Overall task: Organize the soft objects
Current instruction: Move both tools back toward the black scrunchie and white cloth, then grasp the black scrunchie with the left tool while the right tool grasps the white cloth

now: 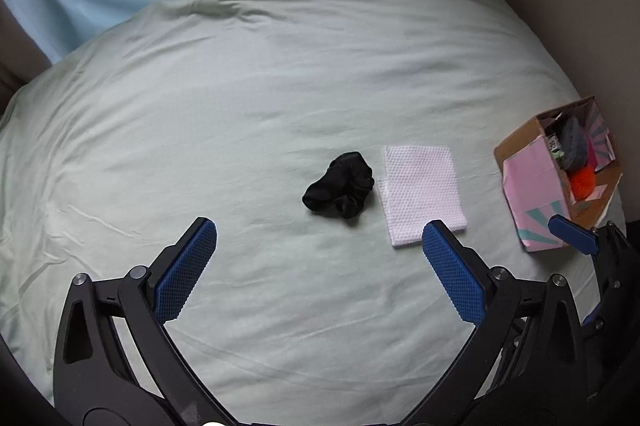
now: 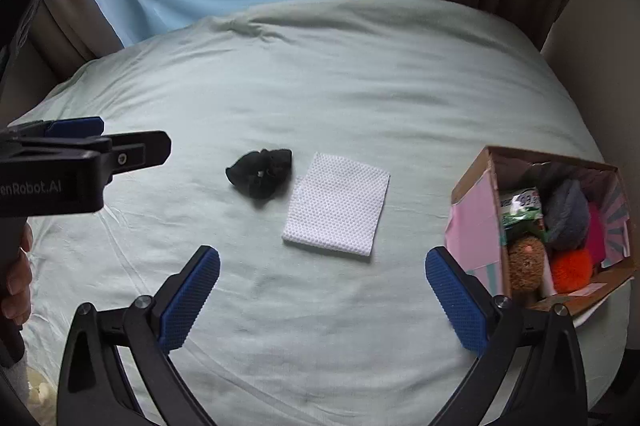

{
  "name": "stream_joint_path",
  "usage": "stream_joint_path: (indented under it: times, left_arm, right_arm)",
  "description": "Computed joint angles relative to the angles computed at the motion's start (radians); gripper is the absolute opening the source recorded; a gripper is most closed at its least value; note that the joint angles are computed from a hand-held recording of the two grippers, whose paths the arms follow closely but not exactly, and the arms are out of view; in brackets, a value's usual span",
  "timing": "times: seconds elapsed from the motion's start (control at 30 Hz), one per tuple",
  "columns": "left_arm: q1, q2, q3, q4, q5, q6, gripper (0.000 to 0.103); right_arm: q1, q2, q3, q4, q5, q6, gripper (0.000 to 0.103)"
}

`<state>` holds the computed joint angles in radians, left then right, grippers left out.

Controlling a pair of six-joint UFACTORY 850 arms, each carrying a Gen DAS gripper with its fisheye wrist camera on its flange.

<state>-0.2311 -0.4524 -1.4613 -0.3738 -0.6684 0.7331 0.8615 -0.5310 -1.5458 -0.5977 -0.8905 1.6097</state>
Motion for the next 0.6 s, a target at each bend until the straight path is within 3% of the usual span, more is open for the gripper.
stream_joint_path:
  times: [0.33, 0.53, 0.6]
  left_arm:
    - [-0.037, -0.190, -0.052, -0.031, 0.091, 0.054, 0.098]
    - [-0.050, -0.250, -0.082, -0.028, 0.095, 0.072, 0.079]
    - [-0.058, -0.251, -0.076, -0.017, 0.120, 0.083, 0.078]
  right_arm:
    - [-0.051, -0.093, 0.088, -0.040, 0.146, 0.084, 0.102]
    - [-0.077, -0.132, 0.078, -0.084, 0.169, 0.074, 0.098]
    - [-0.085, -0.134, 0.078, -0.115, 0.180, 0.077, 0.097]
